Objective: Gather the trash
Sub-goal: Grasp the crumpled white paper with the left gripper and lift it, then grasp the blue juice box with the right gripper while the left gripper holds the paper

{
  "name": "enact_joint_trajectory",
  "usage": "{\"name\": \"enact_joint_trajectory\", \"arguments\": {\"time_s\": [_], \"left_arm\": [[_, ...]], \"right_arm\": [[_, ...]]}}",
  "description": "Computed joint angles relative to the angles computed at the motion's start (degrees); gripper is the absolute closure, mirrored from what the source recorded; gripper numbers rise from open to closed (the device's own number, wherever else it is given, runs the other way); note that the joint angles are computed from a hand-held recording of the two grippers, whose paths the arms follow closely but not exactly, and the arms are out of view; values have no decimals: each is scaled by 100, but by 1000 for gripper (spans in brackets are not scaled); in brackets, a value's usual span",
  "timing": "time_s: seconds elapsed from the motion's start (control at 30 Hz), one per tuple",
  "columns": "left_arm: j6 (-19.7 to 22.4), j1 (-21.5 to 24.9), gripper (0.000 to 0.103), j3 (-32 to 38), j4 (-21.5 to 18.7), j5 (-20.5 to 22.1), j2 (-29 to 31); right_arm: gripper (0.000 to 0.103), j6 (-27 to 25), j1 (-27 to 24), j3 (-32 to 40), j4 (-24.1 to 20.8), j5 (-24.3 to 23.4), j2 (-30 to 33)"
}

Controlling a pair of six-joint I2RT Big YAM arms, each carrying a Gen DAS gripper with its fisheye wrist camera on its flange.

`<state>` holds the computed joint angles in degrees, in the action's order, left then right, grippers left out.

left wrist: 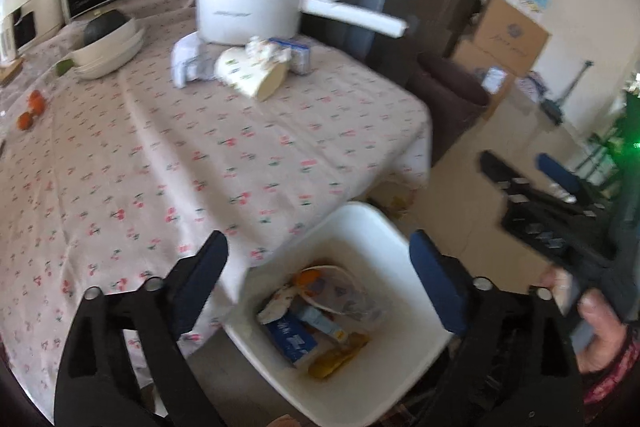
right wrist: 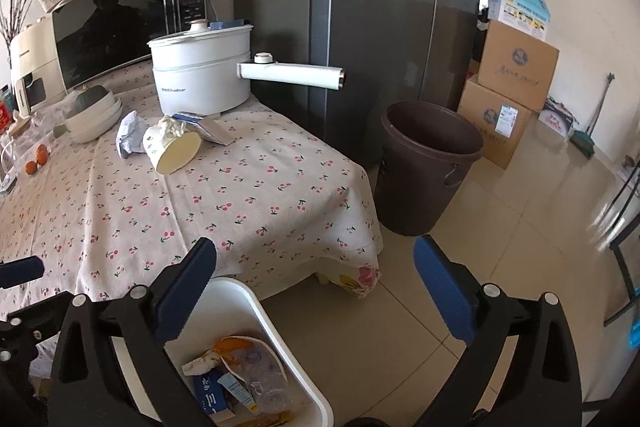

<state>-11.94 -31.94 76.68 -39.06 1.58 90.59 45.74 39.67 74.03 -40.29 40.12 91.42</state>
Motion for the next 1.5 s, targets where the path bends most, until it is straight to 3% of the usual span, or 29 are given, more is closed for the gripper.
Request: {"name": "enact_joint_trajectory", "arguments": {"time_s": [0.23,0.33,0.67,0.87,1.0,1.03,1.1,1.17,1.33,1.4,1.5], "left_arm": [[-211,335,12,565,-271,-581,590],[-478,586,12,1028,-374,-631,947],[-1017,1074,12,3924,-1014,-727,2827],[-1121,1175,20,6213,-2162,-741,4350],[-1239,1257,40,7748,-3026,-549,5302],[-1285,1278,52,7787,-3037,-456,5343],[-1307,1314,55,7359,-2765,-340,5144],[-1266,1333,57,6465,-2258,-348,4665],[-1364,1427,61,4600,-1464,-206,3495],[-1345,1455,61,3823,-1183,-149,2942],[-1192,1450,61,2613,-798,-132,2005]], "right_arm": [[7,67,-76,24,122,-594,8],[7,1,-91,60,193,-851,39],[7,84,-264,241,252,-1819,244],[7,154,-352,337,239,-2182,367],[7,165,-367,442,202,-2310,479],[7,155,-365,458,196,-2317,495],[7,130,-355,501,181,-2333,549],[7,132,-354,558,139,-2371,615],[7,23,-331,788,-48,-2266,809],[7,-253,-358,1082,-239,-2178,954],[7,-992,-475,1479,-142,-2002,1132]]}}
